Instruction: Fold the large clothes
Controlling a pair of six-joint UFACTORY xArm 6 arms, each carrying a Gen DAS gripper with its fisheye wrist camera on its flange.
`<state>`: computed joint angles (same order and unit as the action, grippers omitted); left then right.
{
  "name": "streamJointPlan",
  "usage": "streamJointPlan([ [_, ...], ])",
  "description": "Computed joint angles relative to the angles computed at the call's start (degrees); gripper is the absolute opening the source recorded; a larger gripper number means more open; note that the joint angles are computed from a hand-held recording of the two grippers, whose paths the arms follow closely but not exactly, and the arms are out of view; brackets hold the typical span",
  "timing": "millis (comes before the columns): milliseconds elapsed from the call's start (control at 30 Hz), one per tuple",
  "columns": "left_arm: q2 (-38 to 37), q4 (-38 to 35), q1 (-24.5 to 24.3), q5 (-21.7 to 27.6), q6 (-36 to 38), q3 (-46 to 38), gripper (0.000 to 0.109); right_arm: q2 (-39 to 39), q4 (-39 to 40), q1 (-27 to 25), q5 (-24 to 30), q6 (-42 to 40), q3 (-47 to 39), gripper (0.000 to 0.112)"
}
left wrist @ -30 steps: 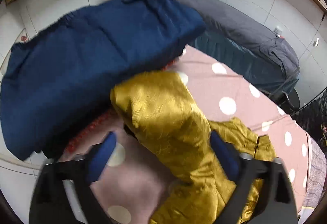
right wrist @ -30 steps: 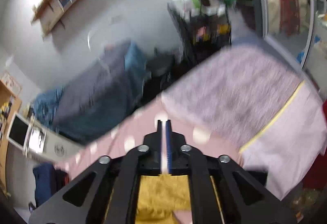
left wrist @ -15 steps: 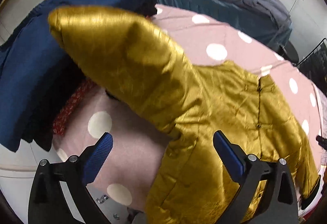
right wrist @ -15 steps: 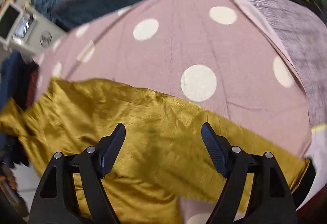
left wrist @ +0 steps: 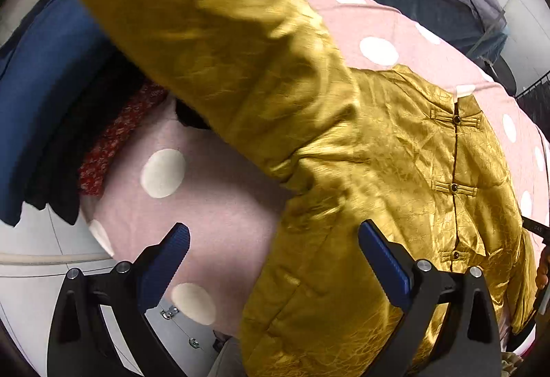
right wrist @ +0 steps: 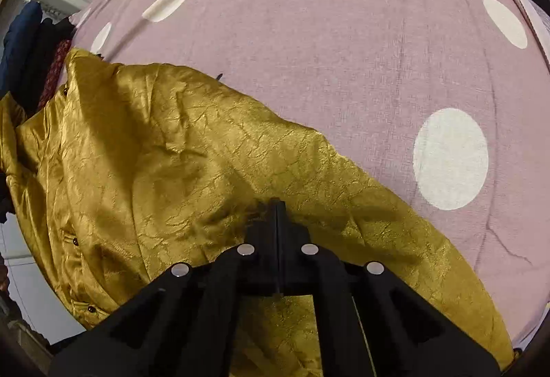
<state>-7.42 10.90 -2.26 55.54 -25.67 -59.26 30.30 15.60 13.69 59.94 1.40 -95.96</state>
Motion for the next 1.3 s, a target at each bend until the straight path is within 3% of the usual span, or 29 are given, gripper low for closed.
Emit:
streamJointPlan([
  [67,2.42,-0.03,-1.28,-0.12,0.35,-2.32,0.097,-2.72,-5.58,-0.85,-3.15,2.99,1.99,0.0],
  [200,7.28,-0.14,-3.87,-1.05,2.5,-7.67,0.097,-4.84,-8.09,-6.98,-5.34,9.18,1.06,0.0],
  [333,11.59,0.59,-6.43,-1.28,4.83,-13.24,0.097,-0.36,0.62,-12.5,4.28,2.88,-8.26,0.001],
  [367,12.19,0.23,-6.83,-1.69,5.51,-14.12,0.097,0.38,1.63,-12.5,5.72,2.93,-9.26,0.016],
  [400,13.04,-0.58,-7.21,-2.38,6.67,-15.33,0.097,0.9,3.16,-12.19,6.02,2.82,-9.23,0.067],
  [433,13.73,-1.26,-7.42,-2.87,7.65,-16.22,0.097,0.52,4.46,-11.32,3.92,2.75,-7.28,0.092],
  [467,14.73,-1.79,-7.64,-3.03,8.79,-17.55,0.097,-1.57,5.89,-9.64,-0.07,2.48,-2.98,0.097],
  [600,21.03,-2.17,-7.55,-2.8,13.87,-26.5,0.097,-1.27,9.0,-5.24,-0.6,-0.37,-1.98,0.097],
  [733,28.34,-7.43,-6.42,-0.75,21.39,-37.05,0.097,5.28,9.6,-0.53,5.76,-5.61,-9.72,0.097],
  [833,37.52,-13.8,-5.8,4.95,30.43,-47.86,0.097,7.51,5.61,2.81,5.49,-6.31,-10.58,0.097],
  [900,44.59,-13.73,-5.97,9.86,33.77,-54.64,0.097,8.79,5.7,3.5,7.39,-5.76,-11.4,0.094],
  [933,46.74,-12.88,-6.05,11.44,34.37,-56.09,0.097,8.89,6.03,3.72,7.88,-5.3,-11.13,0.088],
  [1000,51.72,-9.87,-6.55,15.92,34.71,-59.35,0.097,7.05,8.28,3.88,6.44,-4.99,-7.9,0.052],
  [1067,54.53,-9.64,-7.0,19.56,35.23,-60.27,0.097,4.85,10.36,4.1,5.04,-4.96,-4.53,0.024],
  [1133,51.86,-9.61,-7.82,15.65,36.06,-53.61,0.096,2.17,9.24,4.77,2.05,-5.15,-0.93,0.011],
  [1200,47.97,-9.59,-8.69,9.29,38.2,-46.47,0.085,-0.53,8.88,4.91,-1.18,-3.15,2.3,0.004],
  [1267,46.46,-10.3,-9.42,7.95,40.36,-44.89,0.05,-2.58,8.98,4.18,-3.52,-0.26,3.89,0.003],
  [1300,46.06,-10.49,-9.73,7.89,41.21,-44.97,0.039,-3.5,8.61,3.64,-4.57,1.16,4.11,0.003],
])
